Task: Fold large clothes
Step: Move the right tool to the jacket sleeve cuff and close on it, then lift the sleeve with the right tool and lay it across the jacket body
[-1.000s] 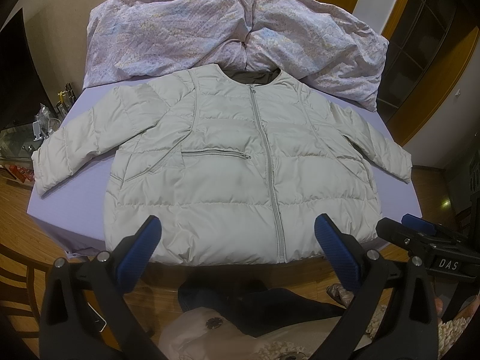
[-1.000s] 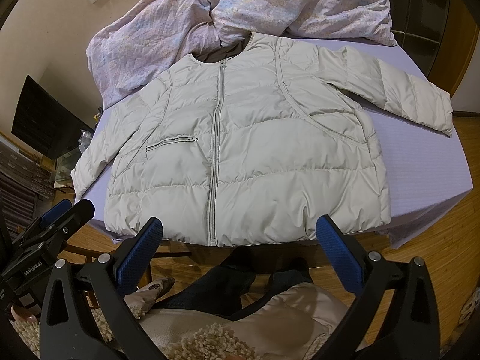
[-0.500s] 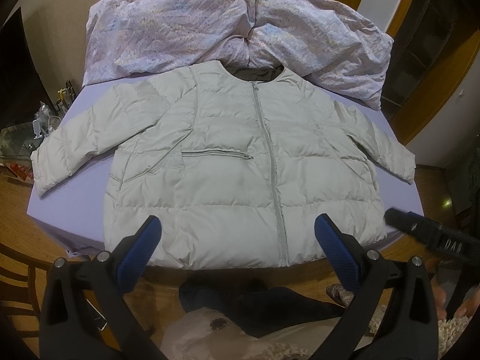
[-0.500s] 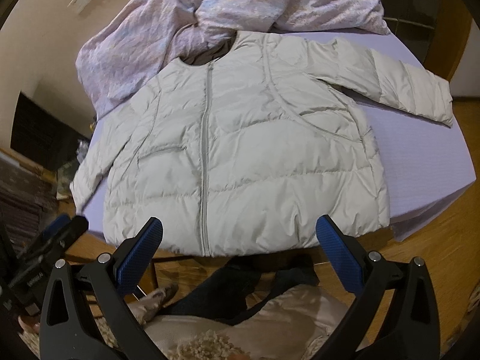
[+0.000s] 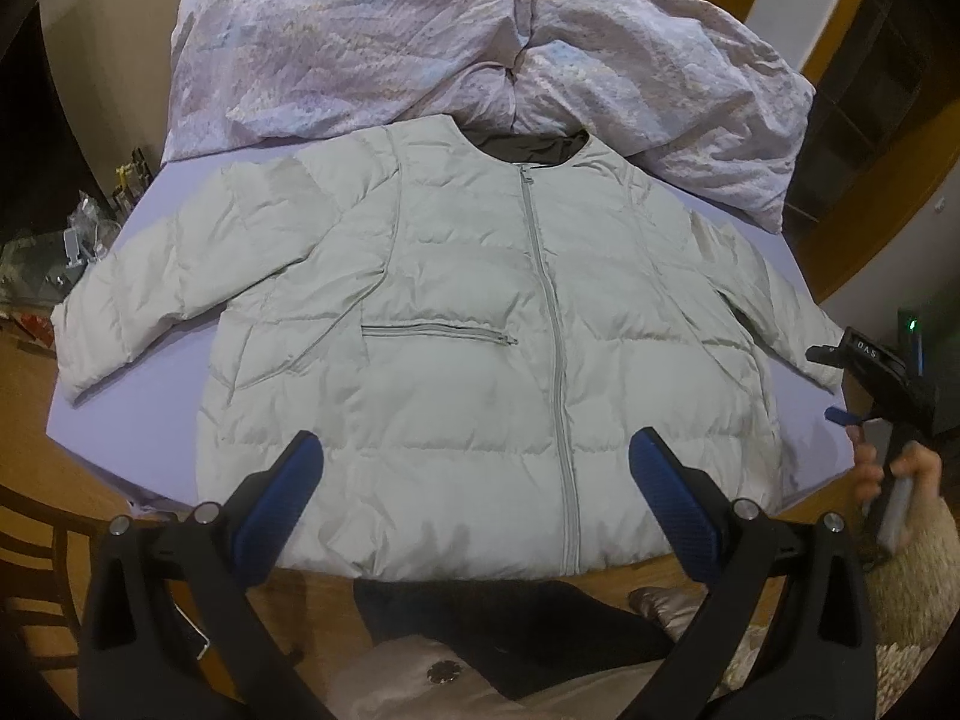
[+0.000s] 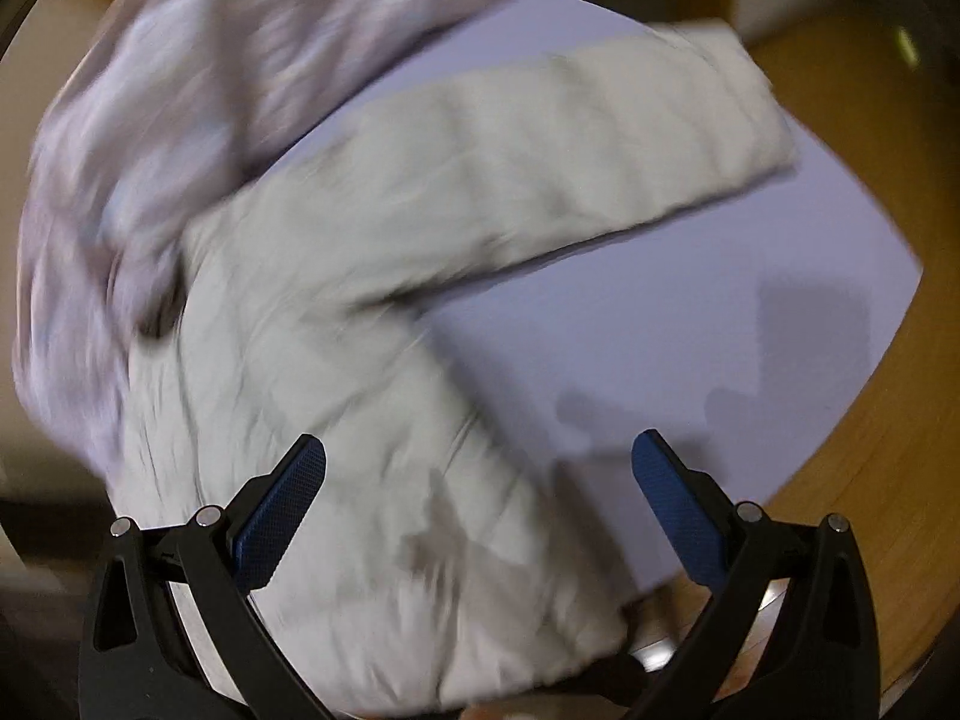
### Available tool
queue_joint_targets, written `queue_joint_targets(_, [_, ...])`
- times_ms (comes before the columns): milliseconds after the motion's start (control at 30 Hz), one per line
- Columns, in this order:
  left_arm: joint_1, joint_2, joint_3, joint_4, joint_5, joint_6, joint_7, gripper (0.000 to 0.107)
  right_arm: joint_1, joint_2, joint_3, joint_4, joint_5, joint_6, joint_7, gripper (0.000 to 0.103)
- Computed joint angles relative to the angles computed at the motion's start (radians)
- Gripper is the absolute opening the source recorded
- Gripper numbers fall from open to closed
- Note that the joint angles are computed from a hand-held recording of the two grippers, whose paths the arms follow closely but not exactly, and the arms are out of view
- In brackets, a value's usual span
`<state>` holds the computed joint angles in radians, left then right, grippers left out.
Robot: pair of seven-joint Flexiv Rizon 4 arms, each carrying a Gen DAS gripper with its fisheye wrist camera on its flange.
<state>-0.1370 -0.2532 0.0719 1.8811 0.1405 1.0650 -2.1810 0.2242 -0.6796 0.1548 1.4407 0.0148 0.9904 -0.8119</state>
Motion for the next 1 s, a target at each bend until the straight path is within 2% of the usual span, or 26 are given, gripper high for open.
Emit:
queue_joint_targets(100, [0.009, -0.017, -0.004, -0.011, -0.024, 0.001, 0.000, 0.101, -0.077, -0.062, 0.010, -0.059, 0.110, 0.031, 0.068, 0.100])
queue_joint_targets(200, [0.004, -0.031, 0.003, -0.031, -0.019, -0.013, -0.015, 0.101, -0.115, -0.092, -0.003, -0.069, 0.163, 0.095, 0.137, 0.096])
queue_joint_targets(300, [-0.006, -0.046, 0.014, -0.058, 0.000, -0.042, -0.040, 0.101, -0.122, -0.114, -0.045, -0.071, 0.151, 0.143, 0.218, 0.089])
queue_joint_targets(433, [-0.014, -0.062, 0.023, -0.092, 0.027, -0.078, -0.071, 0.101, -0.159, -0.145, -0.035, -0.086, 0.140, 0.169, 0.263, 0.076])
queue_joint_targets(567, [-0.008, -0.069, 0.017, -0.099, 0.020, -0.081, -0.073, 0.101, -0.160, -0.170, -0.050, -0.091, 0.113, 0.241, 0.293, 0.071])
queue_joint_targets(633, [-0.002, -0.070, 0.012, -0.095, 0.008, -0.073, -0.065, 0.101, -0.177, -0.182, -0.036, -0.096, 0.107, 0.265, 0.290, 0.053])
queue_joint_targets(667, [0.001, -0.071, 0.011, -0.091, 0.002, -0.067, -0.060, 0.101, -0.173, -0.182, -0.047, -0.089, 0.101, 0.281, 0.302, 0.049])
queue_joint_targets(700, [0.006, -0.068, 0.008, -0.081, -0.010, -0.054, -0.054, 0.101, -0.173, -0.181, -0.050, -0.081, 0.095, 0.293, 0.308, 0.033])
queue_joint_targets(733, [0.008, -0.066, 0.008, -0.077, -0.016, -0.049, -0.051, 0.101, -0.177, -0.187, -0.048, -0.089, 0.089, 0.287, 0.313, 0.023])
queue_joint_targets(833, [0.009, -0.061, 0.016, -0.067, -0.017, -0.040, -0.057, 0.101, -0.171, -0.194, -0.057, -0.095, 0.068, 0.304, 0.328, 0.012])
queue_joint_targets(1000, [0.008, -0.052, 0.039, -0.066, 0.013, -0.061, -0.095, 0.101, -0.114, -0.187, -0.128, -0.113, -0.050, 0.334, 0.311, 0.007])
